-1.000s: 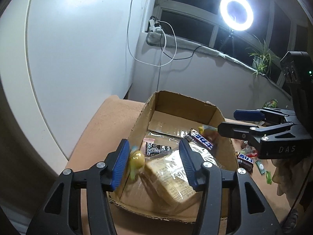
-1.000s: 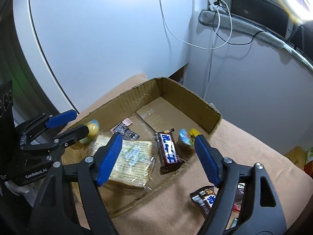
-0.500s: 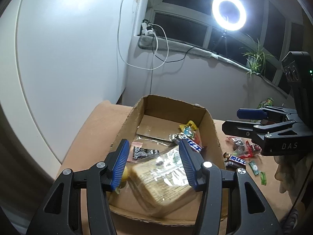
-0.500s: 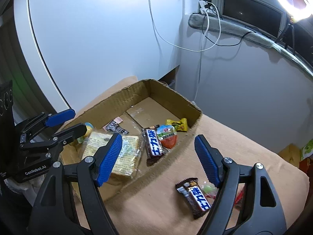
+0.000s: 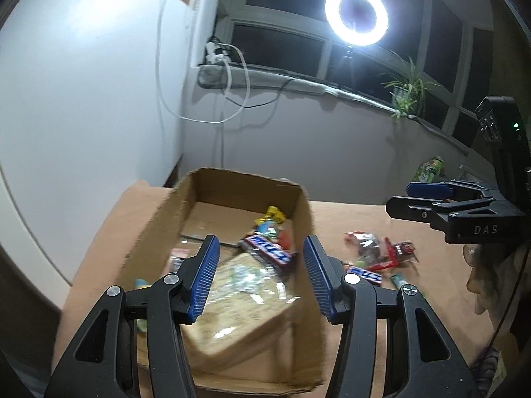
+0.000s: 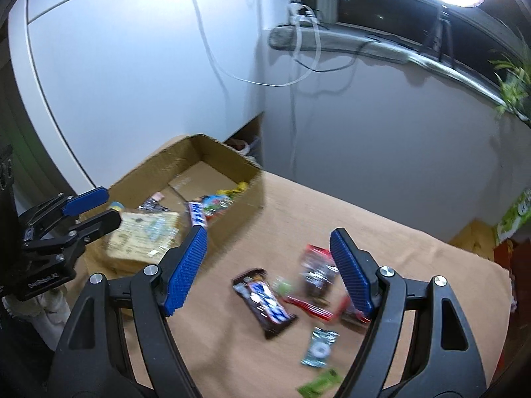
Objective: Organize snacks
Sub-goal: 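Move the left tool to the chocolate bar while the right tool approaches the red-trimmed meat bag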
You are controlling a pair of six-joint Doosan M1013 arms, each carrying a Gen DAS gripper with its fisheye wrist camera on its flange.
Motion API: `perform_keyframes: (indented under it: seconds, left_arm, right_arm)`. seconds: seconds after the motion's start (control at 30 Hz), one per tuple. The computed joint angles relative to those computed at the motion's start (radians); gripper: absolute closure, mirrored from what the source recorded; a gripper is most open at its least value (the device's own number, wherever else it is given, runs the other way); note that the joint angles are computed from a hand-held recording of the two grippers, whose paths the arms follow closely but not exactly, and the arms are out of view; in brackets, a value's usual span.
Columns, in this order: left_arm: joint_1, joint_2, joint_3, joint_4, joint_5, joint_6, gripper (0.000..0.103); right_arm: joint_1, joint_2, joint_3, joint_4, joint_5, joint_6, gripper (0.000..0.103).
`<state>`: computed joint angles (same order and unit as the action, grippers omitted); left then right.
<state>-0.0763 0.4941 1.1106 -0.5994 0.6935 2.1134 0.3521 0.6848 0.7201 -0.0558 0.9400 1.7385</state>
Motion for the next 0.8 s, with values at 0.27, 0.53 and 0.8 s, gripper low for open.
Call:
perform_keyframes:
  seconds: [0.27, 0.53, 0.8]
  left_arm:
    - [-0.035, -0.015, 0.011, -0.076, 0.039, 0.096, 0.051]
    - [-0.076, -0.009, 0.011, -0.096, 0.138, 0.141, 0.051]
    - [-0.106, 0.032, -0.028, 0.001, 0.213, 0.044, 0.051]
  right_arm:
    - [-0.042, -0.072, 0.157, -0.029, -0.059, 0.095, 0.024]
    - [-0.083, -0.089, 0.222, 0.029, -0.065, 0.074, 0.024]
    - [-0.096, -0.080, 0.227, 0.049, -0.007, -0.008, 0.024]
